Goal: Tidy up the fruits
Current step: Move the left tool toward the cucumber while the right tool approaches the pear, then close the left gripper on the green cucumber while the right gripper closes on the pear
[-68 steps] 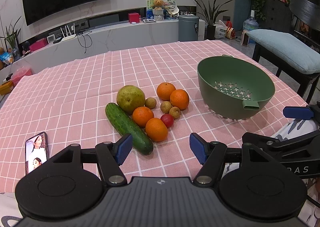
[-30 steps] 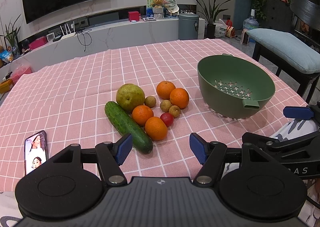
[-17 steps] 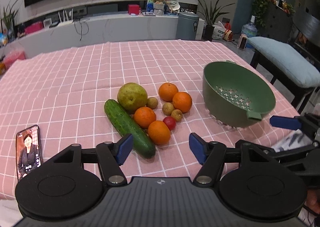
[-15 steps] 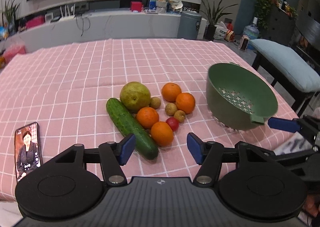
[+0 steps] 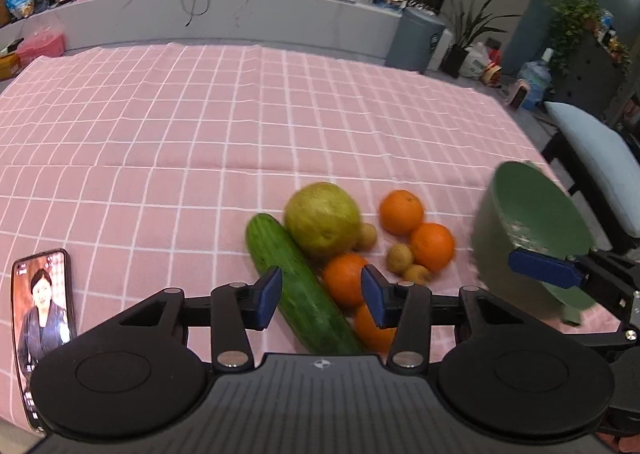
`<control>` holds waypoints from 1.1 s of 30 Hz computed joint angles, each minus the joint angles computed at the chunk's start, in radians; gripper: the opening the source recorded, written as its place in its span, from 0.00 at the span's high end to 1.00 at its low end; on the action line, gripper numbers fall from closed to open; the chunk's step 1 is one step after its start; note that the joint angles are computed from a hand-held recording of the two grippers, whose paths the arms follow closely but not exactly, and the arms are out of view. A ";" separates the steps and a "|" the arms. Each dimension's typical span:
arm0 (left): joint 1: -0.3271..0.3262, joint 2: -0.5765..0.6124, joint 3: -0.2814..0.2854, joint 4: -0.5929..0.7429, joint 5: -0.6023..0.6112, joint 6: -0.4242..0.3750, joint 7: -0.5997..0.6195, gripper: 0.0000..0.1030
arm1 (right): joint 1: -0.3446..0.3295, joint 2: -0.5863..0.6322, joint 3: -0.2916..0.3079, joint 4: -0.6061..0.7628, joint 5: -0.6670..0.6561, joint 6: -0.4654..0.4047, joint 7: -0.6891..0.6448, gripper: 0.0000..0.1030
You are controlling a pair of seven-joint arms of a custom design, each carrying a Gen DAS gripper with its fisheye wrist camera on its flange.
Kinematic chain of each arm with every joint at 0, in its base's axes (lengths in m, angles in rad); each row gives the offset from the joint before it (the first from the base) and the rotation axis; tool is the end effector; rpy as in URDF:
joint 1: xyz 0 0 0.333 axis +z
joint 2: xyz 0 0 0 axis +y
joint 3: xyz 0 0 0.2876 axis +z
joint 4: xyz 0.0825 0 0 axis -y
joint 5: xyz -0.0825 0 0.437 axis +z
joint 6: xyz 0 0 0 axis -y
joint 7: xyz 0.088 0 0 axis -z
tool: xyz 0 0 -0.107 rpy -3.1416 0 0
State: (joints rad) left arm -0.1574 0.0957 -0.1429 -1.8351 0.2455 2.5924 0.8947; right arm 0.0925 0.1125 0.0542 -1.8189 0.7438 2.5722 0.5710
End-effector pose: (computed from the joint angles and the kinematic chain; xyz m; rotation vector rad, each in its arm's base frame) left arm 0.6514 -0.2037 0.5045 -2.0753 1.6703 -0.8011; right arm 0.6797 0.0879 0.4953 -2.0916 1.0537 -0.4467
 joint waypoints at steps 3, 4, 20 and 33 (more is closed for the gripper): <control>0.012 0.035 0.003 0.033 -0.062 -0.025 0.013 0.48 | 0.000 0.070 0.012 0.080 -0.019 -0.028 -0.010 0.41; 0.017 0.046 0.003 0.041 -0.099 -0.030 0.027 0.48 | -0.003 0.092 0.018 0.107 -0.025 -0.039 -0.013 0.41; 0.022 0.112 0.024 0.076 -0.209 -0.028 0.055 0.51 | -0.064 0.240 0.094 0.258 -0.078 -0.092 0.028 0.40; 0.047 -0.025 0.025 -0.060 -0.155 -0.031 -0.066 0.58 | -0.039 0.349 0.124 0.389 -0.143 -0.126 -0.039 0.38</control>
